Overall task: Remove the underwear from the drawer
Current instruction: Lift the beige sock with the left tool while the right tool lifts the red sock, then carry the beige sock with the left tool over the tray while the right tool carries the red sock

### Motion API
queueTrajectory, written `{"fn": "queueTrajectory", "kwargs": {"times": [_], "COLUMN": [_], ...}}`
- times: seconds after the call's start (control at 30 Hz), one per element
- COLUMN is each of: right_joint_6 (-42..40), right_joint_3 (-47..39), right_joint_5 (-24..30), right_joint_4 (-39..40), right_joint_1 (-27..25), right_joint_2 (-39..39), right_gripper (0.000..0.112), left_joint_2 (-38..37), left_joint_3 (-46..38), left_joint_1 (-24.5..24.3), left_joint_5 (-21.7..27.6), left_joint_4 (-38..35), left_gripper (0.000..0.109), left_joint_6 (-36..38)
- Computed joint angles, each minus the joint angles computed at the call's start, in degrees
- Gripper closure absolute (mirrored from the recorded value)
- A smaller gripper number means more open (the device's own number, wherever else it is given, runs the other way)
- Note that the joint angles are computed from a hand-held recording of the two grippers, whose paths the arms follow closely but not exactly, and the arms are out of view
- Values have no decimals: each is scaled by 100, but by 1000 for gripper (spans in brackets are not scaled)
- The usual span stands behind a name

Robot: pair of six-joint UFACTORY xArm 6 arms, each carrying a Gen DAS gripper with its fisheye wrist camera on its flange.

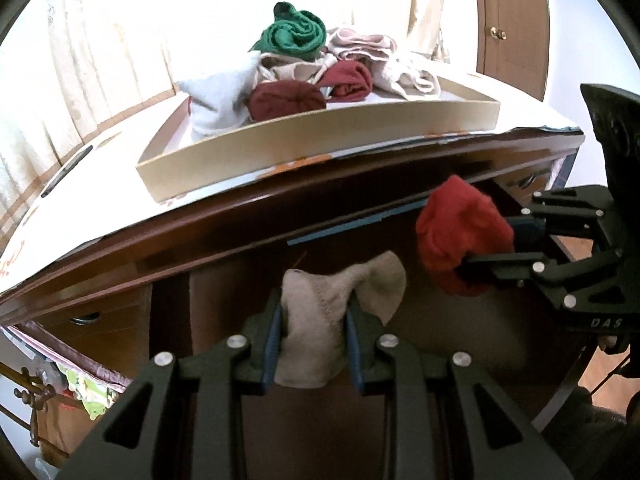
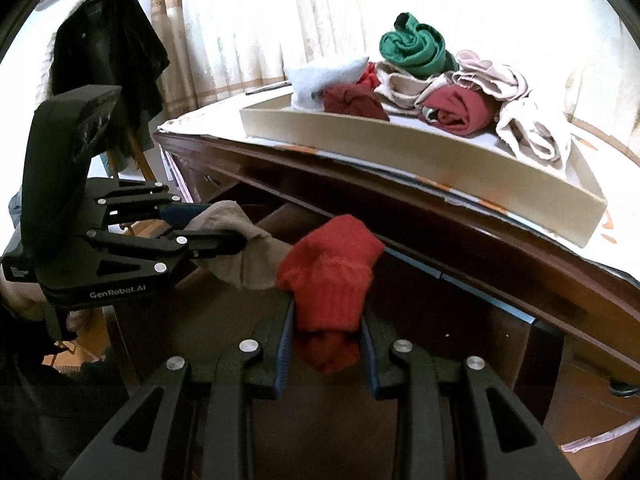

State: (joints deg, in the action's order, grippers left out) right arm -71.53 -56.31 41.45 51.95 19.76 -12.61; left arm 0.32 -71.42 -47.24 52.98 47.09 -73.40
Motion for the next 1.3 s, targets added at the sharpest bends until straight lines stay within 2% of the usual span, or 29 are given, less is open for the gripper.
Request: {"fn": "queueTrajectory", "kwargs": {"times": [0.83,1.3], "right_joint_6": [-780,-1024], "right_joint_3": [157,95], "right_joint_5": [-235,-343], "right_joint_4": [1128,1563], "right_joint_1": [-234,-271], "right_joint_2": [-529,-675], "right_gripper": [81,81], "left_joint_2": [-385,-508], "left_joint_3": [137,13], "left_joint_1": [-338,-434], "left_joint_5": [475,699], "left_joint_4": [1402,1961], "left_gripper": [82,82], "left_joint_6": [-1324,-1464]}}
